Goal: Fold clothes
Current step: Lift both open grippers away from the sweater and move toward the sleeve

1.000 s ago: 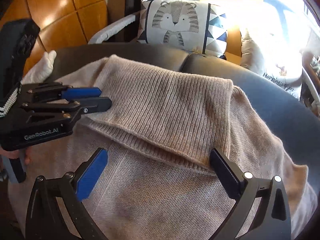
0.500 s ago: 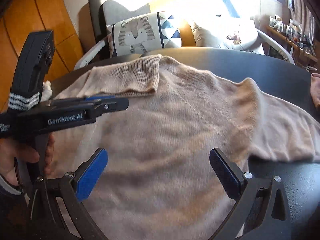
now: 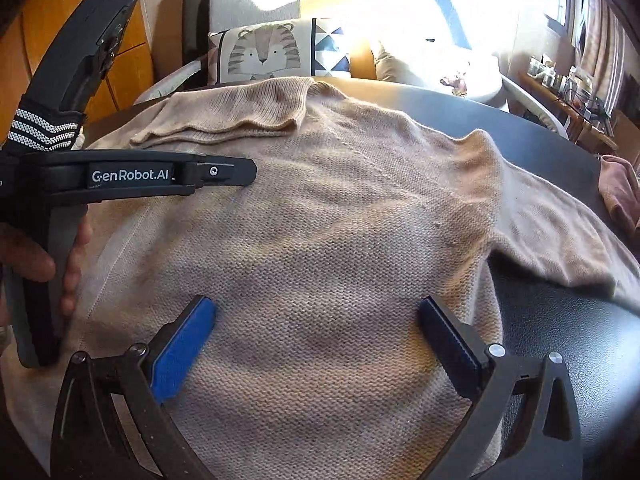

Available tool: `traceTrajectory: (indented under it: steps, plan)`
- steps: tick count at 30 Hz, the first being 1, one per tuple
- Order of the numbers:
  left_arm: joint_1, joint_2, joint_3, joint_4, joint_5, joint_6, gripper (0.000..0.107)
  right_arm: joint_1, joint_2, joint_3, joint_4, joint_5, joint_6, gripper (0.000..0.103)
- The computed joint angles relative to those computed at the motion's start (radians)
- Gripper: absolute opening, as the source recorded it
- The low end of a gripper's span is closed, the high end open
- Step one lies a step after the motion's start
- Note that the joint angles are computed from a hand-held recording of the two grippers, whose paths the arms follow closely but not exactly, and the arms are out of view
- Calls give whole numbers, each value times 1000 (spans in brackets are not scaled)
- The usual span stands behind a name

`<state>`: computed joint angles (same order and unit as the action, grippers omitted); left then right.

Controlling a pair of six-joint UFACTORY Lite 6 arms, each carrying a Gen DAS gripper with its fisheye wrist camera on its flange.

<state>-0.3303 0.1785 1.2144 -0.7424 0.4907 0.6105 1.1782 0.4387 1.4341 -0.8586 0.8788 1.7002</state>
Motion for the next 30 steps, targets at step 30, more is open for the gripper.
traceTrajectory:
  steps: [30]
  plan:
    - [-275, 2, 160, 55, 130, -228, 31, 299, -918, -810, -53, 348, 840, 103]
